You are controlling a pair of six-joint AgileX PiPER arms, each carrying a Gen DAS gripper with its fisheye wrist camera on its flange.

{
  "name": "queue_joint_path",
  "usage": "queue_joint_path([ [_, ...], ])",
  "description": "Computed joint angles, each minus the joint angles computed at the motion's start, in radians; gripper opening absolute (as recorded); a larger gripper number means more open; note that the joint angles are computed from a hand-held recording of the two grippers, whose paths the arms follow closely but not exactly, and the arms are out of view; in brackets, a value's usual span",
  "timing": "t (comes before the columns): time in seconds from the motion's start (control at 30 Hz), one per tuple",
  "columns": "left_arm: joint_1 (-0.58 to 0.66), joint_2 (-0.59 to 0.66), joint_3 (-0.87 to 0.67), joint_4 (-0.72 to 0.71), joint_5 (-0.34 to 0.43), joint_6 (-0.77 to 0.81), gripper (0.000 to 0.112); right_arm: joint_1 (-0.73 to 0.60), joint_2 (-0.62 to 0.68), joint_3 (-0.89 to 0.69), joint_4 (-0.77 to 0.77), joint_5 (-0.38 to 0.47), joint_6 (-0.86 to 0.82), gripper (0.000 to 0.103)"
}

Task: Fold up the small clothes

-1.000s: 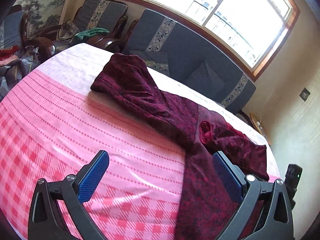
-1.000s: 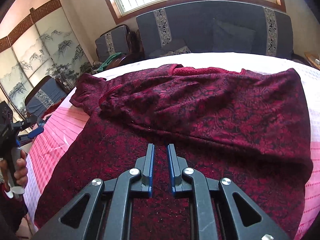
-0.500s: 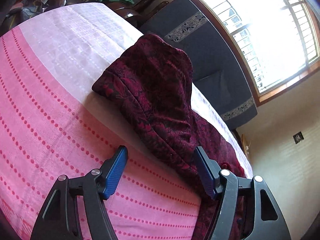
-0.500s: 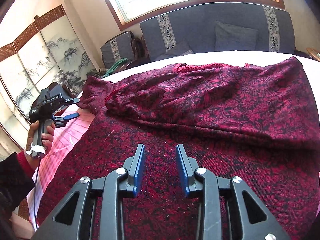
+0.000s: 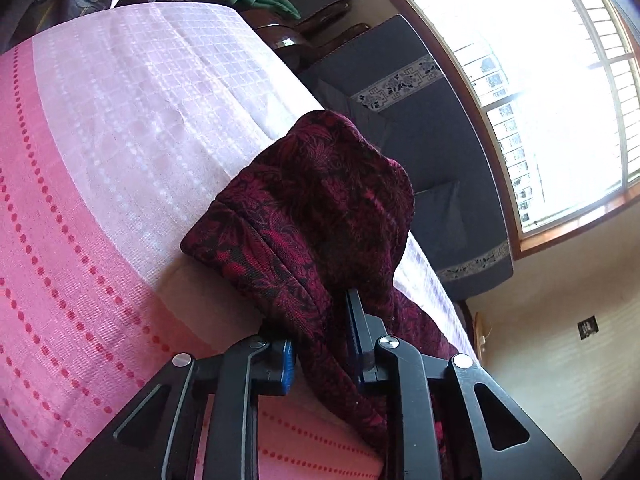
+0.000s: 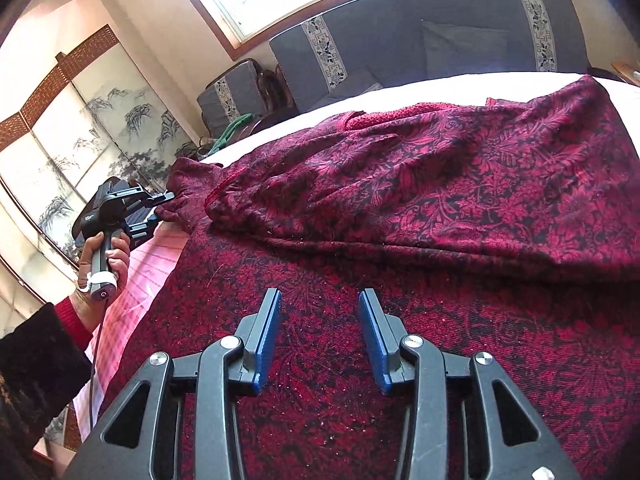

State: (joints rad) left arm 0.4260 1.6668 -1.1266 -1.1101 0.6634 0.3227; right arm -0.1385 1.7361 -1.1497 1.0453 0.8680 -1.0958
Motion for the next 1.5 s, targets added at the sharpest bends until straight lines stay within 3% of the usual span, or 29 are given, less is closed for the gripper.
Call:
queue_joint_path([
  [0.13,-0.065,-0.059,-0.027,0.09,-0.098,-0.099,0.009,-0.019,0.031,-0.028,0.003,0.042,0.039,0.039],
  [0.2,-0.151,-0.102,-0.087,0.258,-0.137,-0.203,0.008,-0.042,0.044,-0.033,0.025,0.056,0.048,0.039],
  [0.37,-0.494,-0.154,-0.33,0.709,-0.103,-0.468,0.007,-0.082,0.046,-0.015,0.091,0.054,0.038,0.039],
  [0.57,-0.919,0.09,-0.748,1.07,0.018,-0.687,0.007,-0.146,0.056,-0.01,0.138,0.1,0.067,0.039],
  [0.63,-1.008,0.218,-0.881,1.124,0.068,-0.715,0.007,-0.221,0.046,0.039,0.214,0.172,0.037,0.039],
  [0.73,-1.137,0.419,-1.075,1.239,0.182,-0.72,0.008,-0.315,0.007,0.099,0.224,0.233,-0.003,0.04],
  [0.8,-1.24,0.506,-1.122,1.396,0.271,-0.757,0.011,-0.369,-0.016,0.105,0.203,0.264,-0.02,0.04],
  [0.83,-1.295,0.521,-1.102,1.496,0.296,-0.808,0.011,-0.393,-0.027,0.1,0.188,0.271,-0.024,0.042],
  [0.9,-1.353,0.469,-0.942,1.638,0.248,-0.93,0.014,-0.438,-0.036,0.077,0.169,0.296,-0.019,0.045],
  [1.03,-1.355,0.278,-0.616,1.718,0.066,-1.129,0.045,-0.459,-0.05,-0.001,0.127,0.296,0.011,0.048],
  [1.07,-1.356,0.232,-0.548,1.751,0.032,-1.183,0.048,-0.444,-0.058,-0.026,0.11,0.285,0.019,0.048],
  [1.13,-1.355,0.156,-0.444,1.81,0.002,-1.278,0.07,-0.402,-0.067,-0.098,0.064,0.264,0.042,0.048],
  [1.2,-1.304,0.076,-0.335,1.742,-0.1,-1.26,0.073,-0.339,-0.09,-0.155,0.014,0.248,0.056,0.048],
  [1.27,-1.261,0.029,-0.273,1.637,-0.15,-1.211,0.073,-0.252,-0.086,-0.244,-0.064,0.259,0.106,0.048],
  [1.33,-1.216,-0.046,-0.15,1.671,-0.258,-1.321,0.073,-0.145,-0.078,-0.333,-0.155,0.264,0.166,0.048],
  [1.43,-1.147,-0.103,-0.017,1.712,-0.342,-1.435,0.073,0.066,-0.071,-0.423,-0.395,0.179,0.284,0.048],
  [1.5,-1.083,-0.123,0.062,1.574,-0.424,-1.36,0.073,0.216,-0.032,-0.474,-0.589,0.116,0.384,0.046],
])
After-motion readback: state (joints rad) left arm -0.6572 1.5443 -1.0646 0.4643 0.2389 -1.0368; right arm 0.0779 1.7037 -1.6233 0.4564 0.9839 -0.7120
